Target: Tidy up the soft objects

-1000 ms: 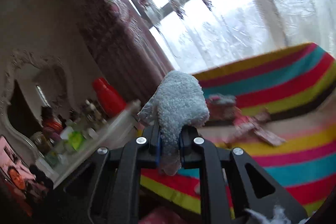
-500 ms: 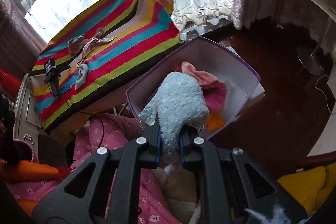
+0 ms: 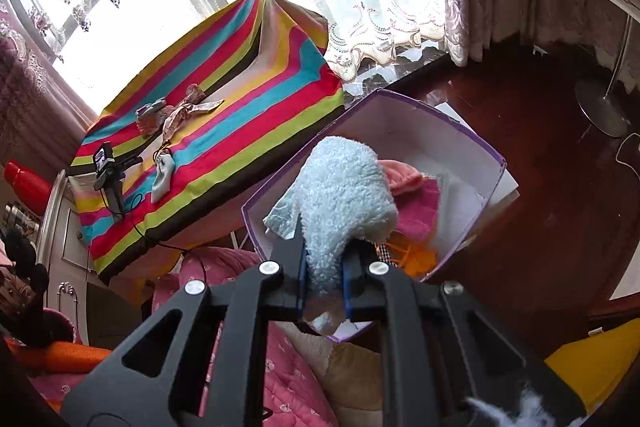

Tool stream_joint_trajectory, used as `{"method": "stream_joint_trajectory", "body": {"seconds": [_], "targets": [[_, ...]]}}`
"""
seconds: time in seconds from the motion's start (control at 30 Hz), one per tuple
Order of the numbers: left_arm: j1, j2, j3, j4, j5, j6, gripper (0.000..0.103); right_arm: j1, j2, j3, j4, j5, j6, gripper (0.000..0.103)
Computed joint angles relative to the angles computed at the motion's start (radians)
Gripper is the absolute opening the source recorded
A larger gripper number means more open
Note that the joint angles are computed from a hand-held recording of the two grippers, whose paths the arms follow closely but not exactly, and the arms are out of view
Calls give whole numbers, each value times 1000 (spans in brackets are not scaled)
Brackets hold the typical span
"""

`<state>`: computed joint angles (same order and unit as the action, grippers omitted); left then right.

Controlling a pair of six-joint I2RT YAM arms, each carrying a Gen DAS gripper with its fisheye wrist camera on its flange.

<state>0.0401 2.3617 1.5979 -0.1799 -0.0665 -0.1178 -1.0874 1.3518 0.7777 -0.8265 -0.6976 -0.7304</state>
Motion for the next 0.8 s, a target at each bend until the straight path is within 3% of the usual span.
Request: {"method": "stream_joint_trajectory", "body": {"seconds": [0.47, 0.57, 0.63, 0.8], "targets": [[0, 1, 0, 0, 0, 0, 103, 168, 55, -55, 154, 26, 120, 18], [0, 1, 0, 0, 0, 0, 103, 356, 58, -50, 249, 17, 264, 18], [0, 0, 0, 0, 0, 0, 103, 540, 116, -31, 376, 29, 412, 18], [-1, 0, -1, 1, -1, 0, 103, 962, 415, 143, 672, 130, 648, 18]]}}
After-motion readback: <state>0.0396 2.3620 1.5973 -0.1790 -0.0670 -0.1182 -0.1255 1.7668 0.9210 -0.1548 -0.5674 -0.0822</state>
